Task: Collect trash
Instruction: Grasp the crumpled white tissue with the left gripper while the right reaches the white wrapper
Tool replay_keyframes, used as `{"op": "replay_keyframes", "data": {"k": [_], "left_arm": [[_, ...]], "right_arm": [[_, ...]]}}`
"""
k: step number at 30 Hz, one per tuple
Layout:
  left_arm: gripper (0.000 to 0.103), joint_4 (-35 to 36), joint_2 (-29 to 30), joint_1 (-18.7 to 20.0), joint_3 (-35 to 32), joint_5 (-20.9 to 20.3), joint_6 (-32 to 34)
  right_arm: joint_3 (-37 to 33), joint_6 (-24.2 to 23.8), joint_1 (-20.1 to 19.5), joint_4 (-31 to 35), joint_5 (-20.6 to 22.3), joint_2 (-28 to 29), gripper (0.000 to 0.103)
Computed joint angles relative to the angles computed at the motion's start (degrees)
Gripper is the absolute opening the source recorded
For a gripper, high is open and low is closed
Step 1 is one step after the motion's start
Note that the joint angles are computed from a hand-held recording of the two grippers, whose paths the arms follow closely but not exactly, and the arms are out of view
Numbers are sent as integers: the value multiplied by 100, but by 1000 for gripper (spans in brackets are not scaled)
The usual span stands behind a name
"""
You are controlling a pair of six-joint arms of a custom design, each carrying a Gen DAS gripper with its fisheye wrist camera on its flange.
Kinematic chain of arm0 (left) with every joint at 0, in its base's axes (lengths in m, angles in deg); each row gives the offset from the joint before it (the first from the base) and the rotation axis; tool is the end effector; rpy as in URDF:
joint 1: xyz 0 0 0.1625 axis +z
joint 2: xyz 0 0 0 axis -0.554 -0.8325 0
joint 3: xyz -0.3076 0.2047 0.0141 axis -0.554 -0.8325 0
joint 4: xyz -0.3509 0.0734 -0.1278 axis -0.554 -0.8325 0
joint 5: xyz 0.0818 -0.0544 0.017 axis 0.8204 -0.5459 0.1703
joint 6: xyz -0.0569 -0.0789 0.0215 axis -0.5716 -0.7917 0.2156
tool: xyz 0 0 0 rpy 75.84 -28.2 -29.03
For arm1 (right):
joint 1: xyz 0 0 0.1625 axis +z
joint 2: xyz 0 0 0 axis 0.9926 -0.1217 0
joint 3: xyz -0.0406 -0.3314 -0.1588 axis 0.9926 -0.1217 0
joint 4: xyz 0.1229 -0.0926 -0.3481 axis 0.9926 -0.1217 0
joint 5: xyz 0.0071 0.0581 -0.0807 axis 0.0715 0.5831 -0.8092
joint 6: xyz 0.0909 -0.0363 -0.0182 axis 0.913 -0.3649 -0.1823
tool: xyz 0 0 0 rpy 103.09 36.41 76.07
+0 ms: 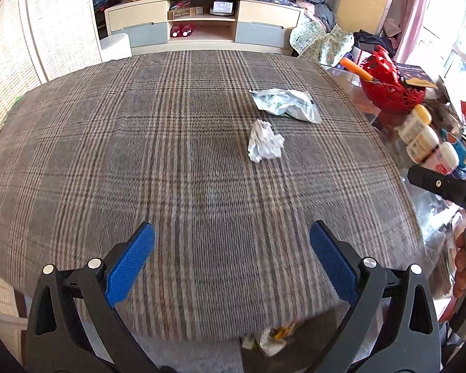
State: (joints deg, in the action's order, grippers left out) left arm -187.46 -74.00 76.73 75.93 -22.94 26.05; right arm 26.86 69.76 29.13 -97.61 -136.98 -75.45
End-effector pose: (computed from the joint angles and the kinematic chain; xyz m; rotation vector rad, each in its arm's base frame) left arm -0.2274 -0.5061 0.3174 0.0819 2.3106 -0.7948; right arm 0.3326 -0.5915 0.2260 0.4343 -2.6146 0.5843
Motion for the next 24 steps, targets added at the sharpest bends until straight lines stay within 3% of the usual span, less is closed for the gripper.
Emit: {"op": "replay_keyframes", "data": {"k": [10, 12, 16, 20, 23, 24], "left_arm": [[89, -1199, 1195, 750, -1041, 89, 1337], [81, -1422, 1359, 864, -1193, -26, 1565], [74, -1551, 1587, 1013, -1428, -251, 1829], [54, -1635, 1736, 1121, -1577, -448, 2089], [22, -1668, 1786, 1181, -1625, -529, 2274], [18, -1699, 1780, 1173, -1611, -494, 2304]], "right_arm": [[-1838, -26, -139, 469, 1, 1333, 100], [-2174, -34, -167, 598, 8, 1546, 100], [-2670, -99, -203, 736, 29, 1853, 100], [-3071, -103, -215, 904, 74, 2119, 100], [-3308, -158, -186, 990, 62, 2298, 100], [-3397, -167, -178, 1025, 70, 2367, 100]]}}
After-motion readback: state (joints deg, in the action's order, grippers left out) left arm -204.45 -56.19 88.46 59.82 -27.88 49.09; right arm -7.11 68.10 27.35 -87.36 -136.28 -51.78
